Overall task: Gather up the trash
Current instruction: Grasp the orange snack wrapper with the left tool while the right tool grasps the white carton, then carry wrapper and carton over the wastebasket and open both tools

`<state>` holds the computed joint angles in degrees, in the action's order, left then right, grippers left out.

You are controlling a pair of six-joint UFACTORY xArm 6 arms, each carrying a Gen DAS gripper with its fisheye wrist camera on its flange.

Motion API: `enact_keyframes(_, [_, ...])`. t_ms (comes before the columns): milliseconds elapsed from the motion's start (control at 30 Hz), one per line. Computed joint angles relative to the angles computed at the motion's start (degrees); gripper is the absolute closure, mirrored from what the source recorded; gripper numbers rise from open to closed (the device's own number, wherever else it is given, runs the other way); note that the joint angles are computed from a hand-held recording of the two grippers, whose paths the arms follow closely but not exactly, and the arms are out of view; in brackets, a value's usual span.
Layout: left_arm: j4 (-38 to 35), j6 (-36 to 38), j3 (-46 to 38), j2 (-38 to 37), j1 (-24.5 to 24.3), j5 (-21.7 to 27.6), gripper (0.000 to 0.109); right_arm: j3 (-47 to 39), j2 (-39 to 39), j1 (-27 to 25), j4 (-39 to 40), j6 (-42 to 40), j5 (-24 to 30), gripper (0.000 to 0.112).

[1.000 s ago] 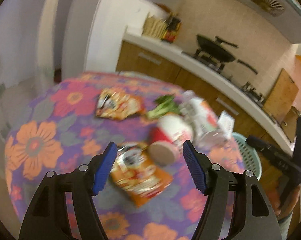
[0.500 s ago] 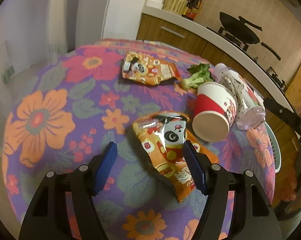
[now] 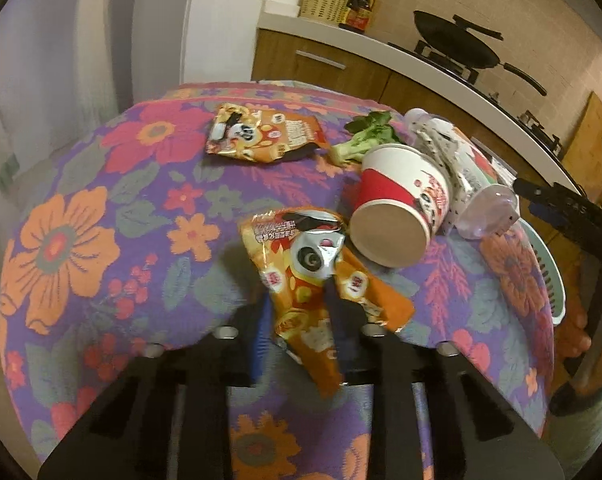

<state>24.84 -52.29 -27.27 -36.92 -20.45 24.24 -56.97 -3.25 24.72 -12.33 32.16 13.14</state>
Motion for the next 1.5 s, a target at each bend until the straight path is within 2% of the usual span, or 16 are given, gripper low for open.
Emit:
enact_keyframes(100, [2.2,-2.1,-0.1,0.1,-0.4,0.1,0.091,-2.1,2.0,0.0,5.0,-0.8,0.8,0.046])
enact_keyframes(200, [0.8,-1.2,0.4,-0.2,0.1,-1.0,0.091,-6.9,5.1,-0.3,2.1,5.8,4.7,0.046])
enact_keyframes(300, [-1.2,0.1,1.3,-0.8,0.7,-2.6,0.091,-10.9,8.1,0.2,3.7,7.9,7.6,0.046])
enact_keyframes(500, [-3.4,1.5,2.2,-1.2,1.2,-4.5,0.092,-16.4,11.8,1.5,-0.8,12.7,13.7,0.045])
enact_keyframes(600, [-4.7,2.7,2.6,-1.4,1.3,-5.2,0.092,-16.9,12.1,2.1,-4.2,13.8,15.0,0.044])
enact_keyframes(767, [-5.8,3.8,3.1,-1.8,1.4,-6.2,0.095,-15.4,10.0,2.4,-5.5,11.2,17.8,0.045])
enact_keyframes(833, [-6.8,4.7,3.6,-2.3,1.4,-6.8,0.097,-12.8,8.0,2.2,-3.4,7.0,16.8,0.052])
enact_keyframes(867, [-6.9,4.9,3.8,-2.7,1.2,-7.0,0.098,-11.5,7.0,2.0,-2.4,5.0,16.6,0.060])
enact_keyframes(1000, [-7.4,4.8,4.8,-4.2,0.7,-7.5,0.100,-6.7,2.7,2.2,-6.7,3.7,16.5,0.061])
enact_keyframes(1167, [-8.0,3.2,7.0,-8.6,1.0,-8.3,0.101,1.2,-3.4,2.2,-10.1,4.4,10.7,0.061])
enact_keyframes(1367, [-1.7,-3.4,7.6,-13.2,0.0,-8.6,0.102,7.9,-9.4,1.1,-10.8,4.6,4.0,0.061])
enact_keyframes(1500, [3.8,-7.4,4.1,-11.0,-2.7,-8.7,0.102,10.2,-12.7,-0.7,-11.3,4.9,2.2,0.061])
